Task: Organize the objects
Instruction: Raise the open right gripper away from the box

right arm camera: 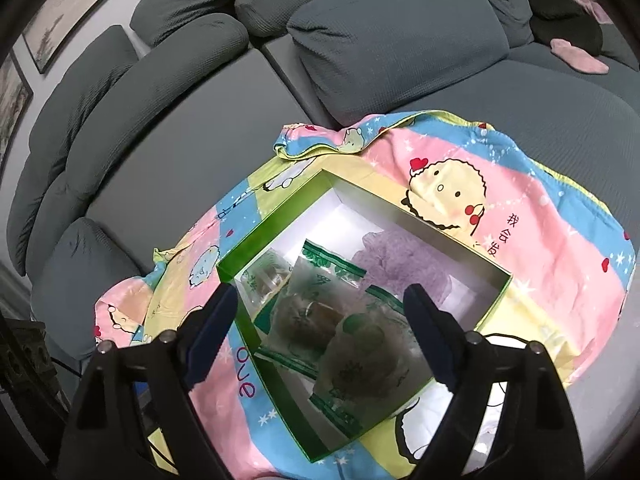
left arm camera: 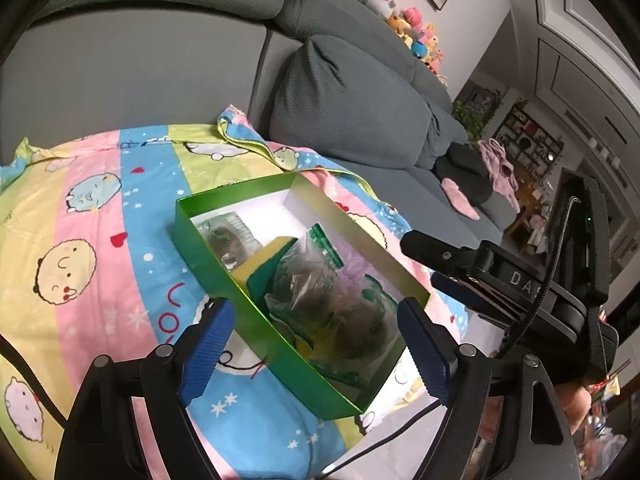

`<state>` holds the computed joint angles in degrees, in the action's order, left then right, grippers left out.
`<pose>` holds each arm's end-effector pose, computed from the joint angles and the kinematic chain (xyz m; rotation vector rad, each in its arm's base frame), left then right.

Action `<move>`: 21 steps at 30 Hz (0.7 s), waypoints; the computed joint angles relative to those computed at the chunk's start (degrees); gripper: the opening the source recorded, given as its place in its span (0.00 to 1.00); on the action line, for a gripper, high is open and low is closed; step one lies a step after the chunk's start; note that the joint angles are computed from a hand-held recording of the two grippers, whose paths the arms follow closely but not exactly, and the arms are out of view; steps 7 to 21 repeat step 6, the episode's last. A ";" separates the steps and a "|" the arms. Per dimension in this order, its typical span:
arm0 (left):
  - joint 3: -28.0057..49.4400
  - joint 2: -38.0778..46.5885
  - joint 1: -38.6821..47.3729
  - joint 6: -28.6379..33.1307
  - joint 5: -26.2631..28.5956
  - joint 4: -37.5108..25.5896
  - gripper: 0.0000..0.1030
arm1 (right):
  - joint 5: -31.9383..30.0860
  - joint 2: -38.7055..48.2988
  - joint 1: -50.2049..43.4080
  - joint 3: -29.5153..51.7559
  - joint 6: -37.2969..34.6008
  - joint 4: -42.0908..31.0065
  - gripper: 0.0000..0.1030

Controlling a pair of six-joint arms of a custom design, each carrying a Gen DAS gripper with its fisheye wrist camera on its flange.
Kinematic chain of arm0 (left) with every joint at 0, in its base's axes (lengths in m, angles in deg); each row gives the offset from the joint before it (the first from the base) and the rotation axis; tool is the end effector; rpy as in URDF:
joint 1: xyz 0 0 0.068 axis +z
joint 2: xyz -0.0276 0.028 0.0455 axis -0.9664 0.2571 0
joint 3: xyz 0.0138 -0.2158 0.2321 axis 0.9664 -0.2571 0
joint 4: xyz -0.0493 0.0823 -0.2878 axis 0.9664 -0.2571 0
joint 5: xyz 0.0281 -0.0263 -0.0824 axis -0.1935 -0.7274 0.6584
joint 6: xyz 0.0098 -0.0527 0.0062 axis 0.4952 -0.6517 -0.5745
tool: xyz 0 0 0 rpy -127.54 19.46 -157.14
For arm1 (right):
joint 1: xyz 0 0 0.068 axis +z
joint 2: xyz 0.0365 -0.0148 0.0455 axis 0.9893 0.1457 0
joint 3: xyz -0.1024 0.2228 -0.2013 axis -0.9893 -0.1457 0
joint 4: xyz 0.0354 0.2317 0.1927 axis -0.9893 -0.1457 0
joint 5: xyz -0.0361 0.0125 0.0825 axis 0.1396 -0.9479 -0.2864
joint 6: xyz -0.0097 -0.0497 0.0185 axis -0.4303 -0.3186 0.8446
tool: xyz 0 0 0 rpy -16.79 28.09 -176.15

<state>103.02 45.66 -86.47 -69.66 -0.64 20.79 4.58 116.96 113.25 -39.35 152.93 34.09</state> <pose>0.3702 -0.0977 0.2424 0.6818 2.3007 -0.8815 0.2641 0.1400 0.2498 0.9177 2.0711 0.2077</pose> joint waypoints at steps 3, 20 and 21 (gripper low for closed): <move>-1.05 -0.91 0.50 0.02 0.32 0.95 0.81 | 1.37 -0.36 1.02 0.59 0.94 -1.78 0.83; -1.18 -1.11 0.66 0.13 0.48 0.78 0.81 | 2.44 -0.71 1.95 0.94 2.09 -3.47 0.83; -1.18 -1.11 0.66 0.13 0.48 0.78 0.81 | 2.44 -0.71 1.95 0.94 2.09 -3.47 0.83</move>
